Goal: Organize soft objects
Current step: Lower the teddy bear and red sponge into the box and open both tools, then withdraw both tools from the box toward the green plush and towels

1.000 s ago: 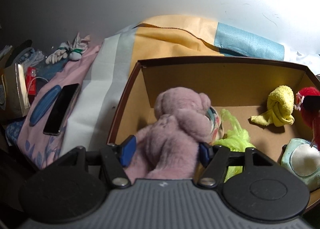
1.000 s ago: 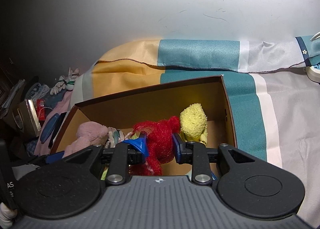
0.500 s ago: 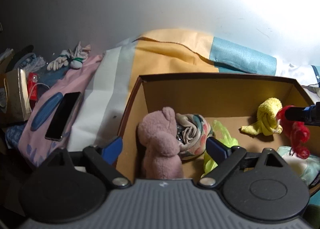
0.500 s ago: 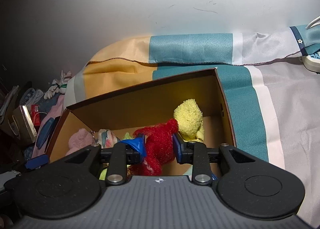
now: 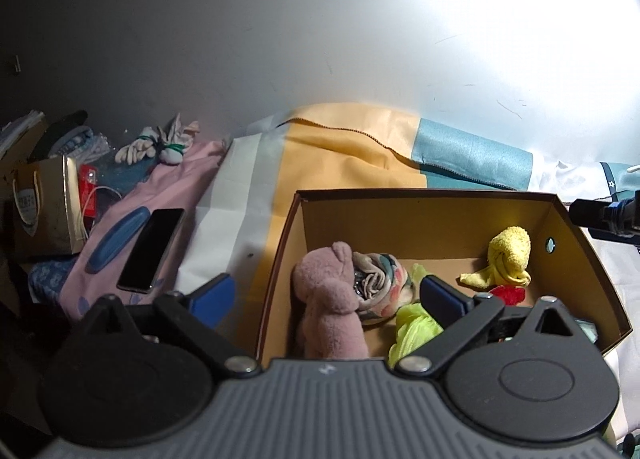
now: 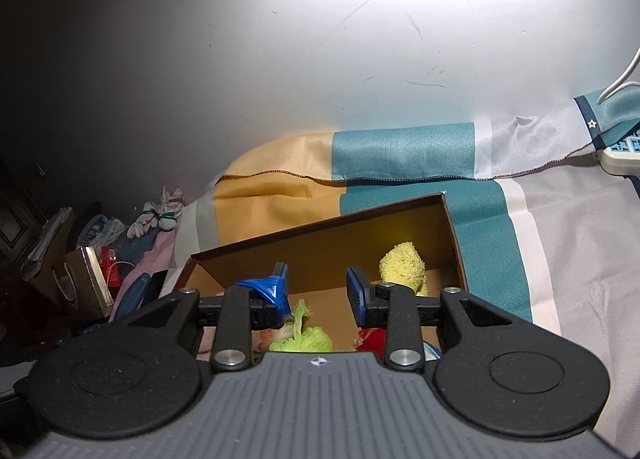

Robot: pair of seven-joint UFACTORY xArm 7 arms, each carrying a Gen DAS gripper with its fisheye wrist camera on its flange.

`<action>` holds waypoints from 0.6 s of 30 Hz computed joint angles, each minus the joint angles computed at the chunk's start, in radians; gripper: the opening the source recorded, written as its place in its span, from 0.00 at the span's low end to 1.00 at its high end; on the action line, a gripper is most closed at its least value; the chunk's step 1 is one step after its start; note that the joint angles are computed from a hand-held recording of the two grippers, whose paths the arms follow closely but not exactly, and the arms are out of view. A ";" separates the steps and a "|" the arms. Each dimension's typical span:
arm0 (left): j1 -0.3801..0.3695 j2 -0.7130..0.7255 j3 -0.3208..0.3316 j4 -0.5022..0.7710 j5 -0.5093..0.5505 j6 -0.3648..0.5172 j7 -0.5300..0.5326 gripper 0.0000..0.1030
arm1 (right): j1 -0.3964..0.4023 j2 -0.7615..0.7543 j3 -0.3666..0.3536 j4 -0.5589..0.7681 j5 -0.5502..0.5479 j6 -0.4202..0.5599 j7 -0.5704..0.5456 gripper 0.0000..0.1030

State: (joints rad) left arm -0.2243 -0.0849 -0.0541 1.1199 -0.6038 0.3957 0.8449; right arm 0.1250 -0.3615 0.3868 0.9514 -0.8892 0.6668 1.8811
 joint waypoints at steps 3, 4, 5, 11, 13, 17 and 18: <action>0.002 -0.035 0.005 -0.021 0.011 0.012 -0.005 0.99 | 0.003 -0.022 0.031 0.016 -0.026 0.036 0.014 0.14; 0.001 -0.047 0.009 -0.029 0.011 0.015 -0.005 1.00 | 0.004 -0.027 0.044 0.024 -0.034 0.055 0.015 0.14; -0.001 -0.059 0.013 -0.037 0.012 0.020 -0.004 1.00 | 0.005 -0.034 0.056 0.029 -0.044 0.073 0.019 0.14; -0.014 -0.124 0.039 -0.086 0.027 0.044 -0.008 1.00 | 0.024 -0.063 0.118 0.057 -0.095 0.186 0.027 0.15; -0.021 -0.147 0.049 -0.105 0.030 0.048 -0.002 1.00 | 0.030 -0.079 0.130 0.052 -0.112 0.200 0.038 0.15; -0.032 -0.189 0.064 -0.141 0.046 0.062 -0.002 1.00 | 0.035 -0.114 0.151 0.031 -0.139 0.193 0.085 0.15; -0.033 -0.197 0.066 -0.148 0.053 0.065 -0.007 1.00 | 0.035 -0.120 0.160 0.029 -0.143 0.195 0.092 0.15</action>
